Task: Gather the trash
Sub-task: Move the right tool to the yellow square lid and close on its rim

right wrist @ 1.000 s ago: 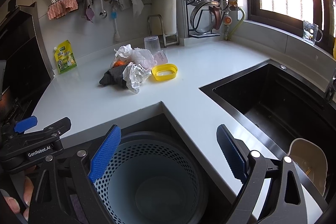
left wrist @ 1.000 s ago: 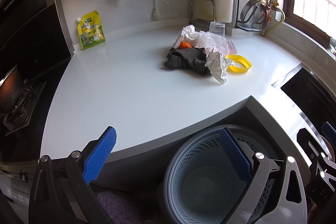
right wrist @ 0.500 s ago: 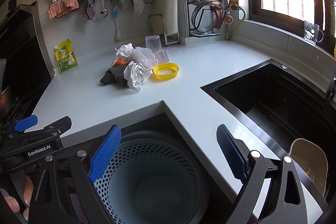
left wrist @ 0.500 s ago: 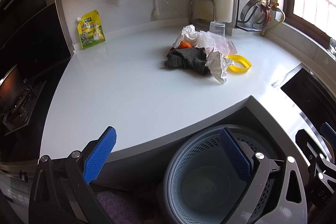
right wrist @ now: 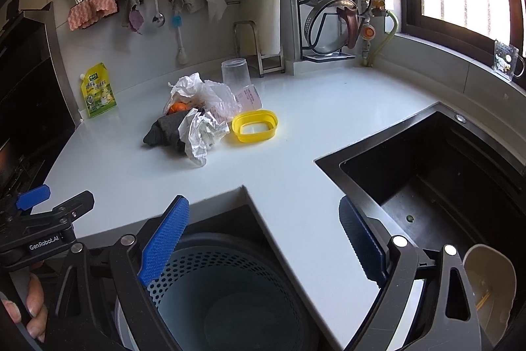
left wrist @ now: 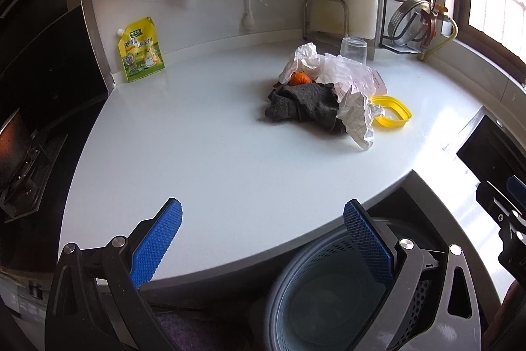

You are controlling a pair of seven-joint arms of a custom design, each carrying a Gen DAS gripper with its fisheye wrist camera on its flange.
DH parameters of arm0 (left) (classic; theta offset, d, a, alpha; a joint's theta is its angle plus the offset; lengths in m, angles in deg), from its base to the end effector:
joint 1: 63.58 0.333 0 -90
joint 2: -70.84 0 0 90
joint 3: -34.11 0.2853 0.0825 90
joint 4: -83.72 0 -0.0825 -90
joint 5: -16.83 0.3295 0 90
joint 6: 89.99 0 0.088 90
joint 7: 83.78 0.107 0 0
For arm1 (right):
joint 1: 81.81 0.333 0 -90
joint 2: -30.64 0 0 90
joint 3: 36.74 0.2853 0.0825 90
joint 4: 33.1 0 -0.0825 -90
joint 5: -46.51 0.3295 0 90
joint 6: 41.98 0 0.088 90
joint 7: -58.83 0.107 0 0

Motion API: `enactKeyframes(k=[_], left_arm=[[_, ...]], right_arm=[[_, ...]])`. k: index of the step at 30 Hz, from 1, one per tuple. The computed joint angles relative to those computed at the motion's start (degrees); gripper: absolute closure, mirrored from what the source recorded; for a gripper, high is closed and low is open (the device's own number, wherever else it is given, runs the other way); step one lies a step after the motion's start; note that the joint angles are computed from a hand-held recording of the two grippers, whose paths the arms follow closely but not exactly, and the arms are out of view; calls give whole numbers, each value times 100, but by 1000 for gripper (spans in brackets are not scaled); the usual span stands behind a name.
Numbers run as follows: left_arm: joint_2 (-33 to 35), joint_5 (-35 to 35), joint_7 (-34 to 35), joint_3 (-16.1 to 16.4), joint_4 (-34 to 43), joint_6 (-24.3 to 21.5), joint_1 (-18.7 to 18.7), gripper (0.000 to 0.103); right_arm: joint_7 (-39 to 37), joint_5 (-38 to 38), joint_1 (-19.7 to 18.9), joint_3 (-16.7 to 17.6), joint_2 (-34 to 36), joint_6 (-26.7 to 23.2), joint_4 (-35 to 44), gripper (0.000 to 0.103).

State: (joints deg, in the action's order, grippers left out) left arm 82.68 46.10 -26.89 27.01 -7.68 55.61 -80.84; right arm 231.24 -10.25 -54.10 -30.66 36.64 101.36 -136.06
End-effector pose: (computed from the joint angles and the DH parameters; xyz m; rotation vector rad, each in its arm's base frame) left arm 0.5613 -0.2520 0.5799 -1.5953 1.8506 -0.7540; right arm 0.4822 0.3263 0.5380 -1.4526 1.7948 -0.8068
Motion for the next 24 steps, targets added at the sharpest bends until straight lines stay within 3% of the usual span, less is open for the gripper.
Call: enactKeyframes(k=[5, 12, 16, 24], left_arm=[[835, -267, 372, 43, 1292, -239, -115, 6], [2174, -878, 983, 275, 3476, -967, -394, 6], [2906, -1089, 1144, 451, 4696, -1558, -540, 6], [3239, -1268, 1294, 566, 5121, -1850, -595, 6]], right_arm=[[-852, 299, -191, -213, 581, 125, 792, 15], [-2548, 1809, -480, -414, 1610, 374, 2114, 15], [-3457, 2547, -566, -434, 2249, 263, 2977, 15], [-4818, 3846, -629, -455, 3370, -476, 4619, 15]])
